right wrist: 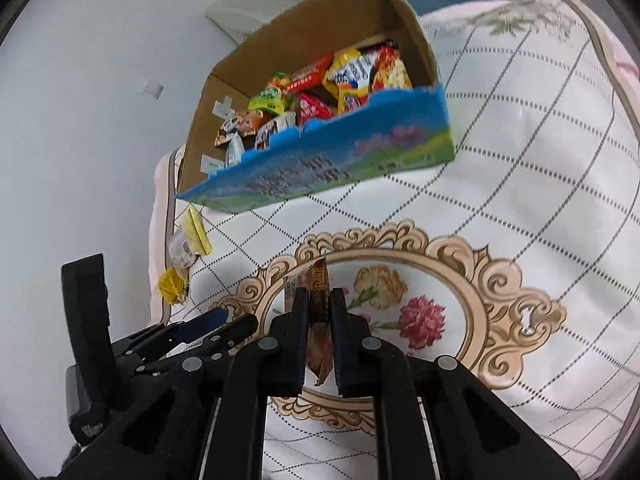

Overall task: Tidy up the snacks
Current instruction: 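Lift the egg with the left tool while the right tool lifts the cookie pack, then carry the egg and cookie pack into the box and open both tools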

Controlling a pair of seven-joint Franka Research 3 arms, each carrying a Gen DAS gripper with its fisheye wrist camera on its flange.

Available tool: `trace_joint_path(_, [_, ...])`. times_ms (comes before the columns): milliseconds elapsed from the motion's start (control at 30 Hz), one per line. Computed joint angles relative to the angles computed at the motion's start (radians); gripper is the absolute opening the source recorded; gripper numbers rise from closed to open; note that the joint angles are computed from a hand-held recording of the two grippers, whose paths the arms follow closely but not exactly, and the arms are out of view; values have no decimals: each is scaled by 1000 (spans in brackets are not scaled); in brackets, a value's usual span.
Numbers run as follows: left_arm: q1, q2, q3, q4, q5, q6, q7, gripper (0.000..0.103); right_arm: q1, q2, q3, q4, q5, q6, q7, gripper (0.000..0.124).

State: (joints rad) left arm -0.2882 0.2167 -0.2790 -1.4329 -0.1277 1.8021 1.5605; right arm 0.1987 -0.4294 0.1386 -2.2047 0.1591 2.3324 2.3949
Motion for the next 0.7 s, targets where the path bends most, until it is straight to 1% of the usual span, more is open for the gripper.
trace_joint_path(33, [9, 2, 2, -3, -30, -16, -11, 41, -3, 0, 1, -2, -5, -4, 4, 12])
trace_joint_path(67, [22, 28, 6, 24, -67, -47, -24, 42, -3, 0, -1, -7, -3, -3, 5, 12])
trace_joint_path(100, [33, 44, 6, 36, -94, -65, -29, 49, -1, -2, -6, -17, 8, 0, 4, 12])
trace_joint_path(133, [37, 55, 5, 46, -106, -84, -35, 52, -1, -4, -10, -27, 18, 3, 6, 12])
trace_joint_path(200, [48, 93, 3, 85, -125, -143, -42, 53, 1, -6, -15, -43, 33, 9, 8, 12])
trace_joint_path(333, [55, 106, -5, 89, -135, -198, -25, 53, 3, -12, -20, -74, 60, 19, 10, 12])
trace_joint_path(400, [47, 104, -8, 81, -116, -212, -12, 59, 3, -14, -19, -81, 64, 19, 12, 12])
trace_joint_path(467, [39, 108, -10, 74, -102, -240, -9, 62, 4, -13, -20, -85, 70, 18, 10, 12])
trace_joint_path(500, [35, 103, -9, 63, -94, -237, -8, 63, 4, -13, -20, -86, 71, 17, 9, 12])
trace_joint_path(633, [20, 58, -9, 1, -61, -175, 1, 63, 5, -12, -17, -87, 72, 10, 11, 12])
trace_joint_path(700, [10, 26, -9, -38, -38, -137, 7, 56, 3, -12, -15, -84, 67, 5, 16, 12])
